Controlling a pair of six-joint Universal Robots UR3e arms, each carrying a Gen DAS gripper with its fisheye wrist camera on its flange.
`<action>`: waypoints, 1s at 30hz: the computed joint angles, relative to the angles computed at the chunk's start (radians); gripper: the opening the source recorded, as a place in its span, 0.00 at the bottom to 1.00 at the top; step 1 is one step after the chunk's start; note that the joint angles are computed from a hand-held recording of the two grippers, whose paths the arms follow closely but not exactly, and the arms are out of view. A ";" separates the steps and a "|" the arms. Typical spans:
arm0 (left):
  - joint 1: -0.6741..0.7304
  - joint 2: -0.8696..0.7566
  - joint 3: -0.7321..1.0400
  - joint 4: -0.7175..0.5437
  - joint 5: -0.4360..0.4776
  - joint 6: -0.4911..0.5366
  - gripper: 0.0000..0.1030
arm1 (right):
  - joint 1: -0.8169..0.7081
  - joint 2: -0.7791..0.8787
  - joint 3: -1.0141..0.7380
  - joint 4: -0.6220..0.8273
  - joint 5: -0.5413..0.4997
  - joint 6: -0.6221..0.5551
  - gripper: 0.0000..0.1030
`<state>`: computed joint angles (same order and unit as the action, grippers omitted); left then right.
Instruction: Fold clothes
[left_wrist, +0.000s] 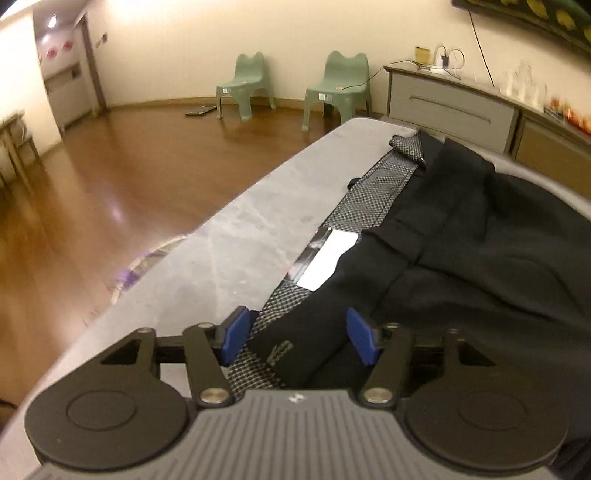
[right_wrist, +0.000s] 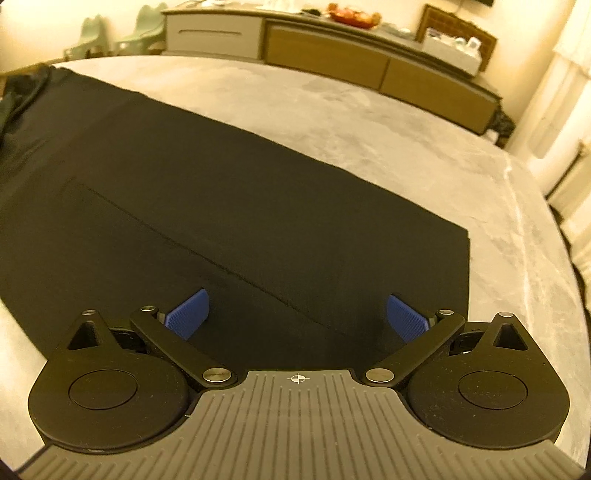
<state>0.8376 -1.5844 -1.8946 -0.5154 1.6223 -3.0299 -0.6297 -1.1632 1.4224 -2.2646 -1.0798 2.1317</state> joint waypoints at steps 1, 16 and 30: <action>0.013 0.020 0.011 -0.052 -0.007 -0.003 0.59 | -0.007 0.017 -0.034 0.032 0.002 -0.004 0.97; 0.492 0.493 -0.037 -0.527 -0.366 0.048 0.54 | -0.045 0.019 -0.036 -0.096 -0.090 0.110 0.68; 1.159 0.604 0.174 -1.506 -0.915 0.494 0.59 | 0.676 -0.309 0.268 -0.212 0.208 0.445 0.75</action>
